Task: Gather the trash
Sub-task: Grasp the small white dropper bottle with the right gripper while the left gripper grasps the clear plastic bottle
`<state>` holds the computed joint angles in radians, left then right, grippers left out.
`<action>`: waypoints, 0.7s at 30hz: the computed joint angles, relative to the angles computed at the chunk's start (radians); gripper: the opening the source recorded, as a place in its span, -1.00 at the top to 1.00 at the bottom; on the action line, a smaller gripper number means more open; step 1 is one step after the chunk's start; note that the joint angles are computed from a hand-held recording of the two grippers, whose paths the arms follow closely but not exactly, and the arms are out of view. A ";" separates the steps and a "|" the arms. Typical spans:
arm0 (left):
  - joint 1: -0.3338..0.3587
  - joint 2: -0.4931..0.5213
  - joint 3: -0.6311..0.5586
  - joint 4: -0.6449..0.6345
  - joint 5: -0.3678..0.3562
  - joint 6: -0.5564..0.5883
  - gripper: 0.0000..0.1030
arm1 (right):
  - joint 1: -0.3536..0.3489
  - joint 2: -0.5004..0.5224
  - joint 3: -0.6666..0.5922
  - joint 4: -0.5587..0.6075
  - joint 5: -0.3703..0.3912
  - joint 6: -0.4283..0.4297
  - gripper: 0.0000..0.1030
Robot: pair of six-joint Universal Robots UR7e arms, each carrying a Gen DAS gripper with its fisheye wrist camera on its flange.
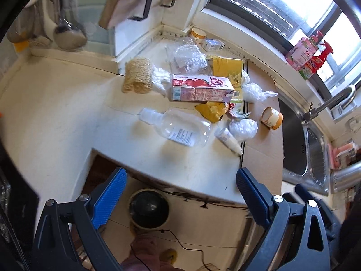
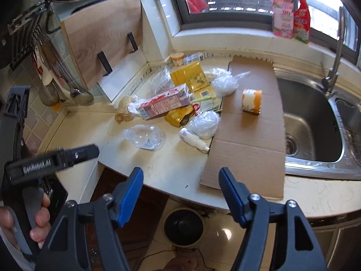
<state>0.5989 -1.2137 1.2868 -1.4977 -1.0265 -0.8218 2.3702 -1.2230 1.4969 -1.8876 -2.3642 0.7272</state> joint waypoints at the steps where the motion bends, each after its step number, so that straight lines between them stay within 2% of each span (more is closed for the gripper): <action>1: 0.022 0.016 -0.011 -0.021 -0.024 0.009 -0.87 | -0.010 0.009 -0.004 0.000 0.004 -0.012 -0.24; 7: 0.124 0.084 -0.057 -0.100 -0.139 -0.015 -0.87 | -0.047 0.065 -0.062 0.074 -0.008 -0.040 -0.17; 10: 0.154 0.105 -0.071 -0.117 -0.169 -0.030 -0.87 | -0.058 0.082 -0.082 0.093 -0.005 -0.071 -0.11; 15: 0.186 0.136 -0.083 -0.136 -0.218 -0.074 -0.87 | -0.084 0.113 -0.107 0.093 0.022 -0.182 -0.06; 21: 0.209 0.163 -0.093 -0.137 -0.237 -0.157 -0.87 | -0.143 0.143 -0.135 0.074 0.084 -0.343 0.02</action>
<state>0.8077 -1.0512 1.1942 -1.6344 -1.2637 -0.9784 2.2270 -1.0797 1.3619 -1.8140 -2.2800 0.3844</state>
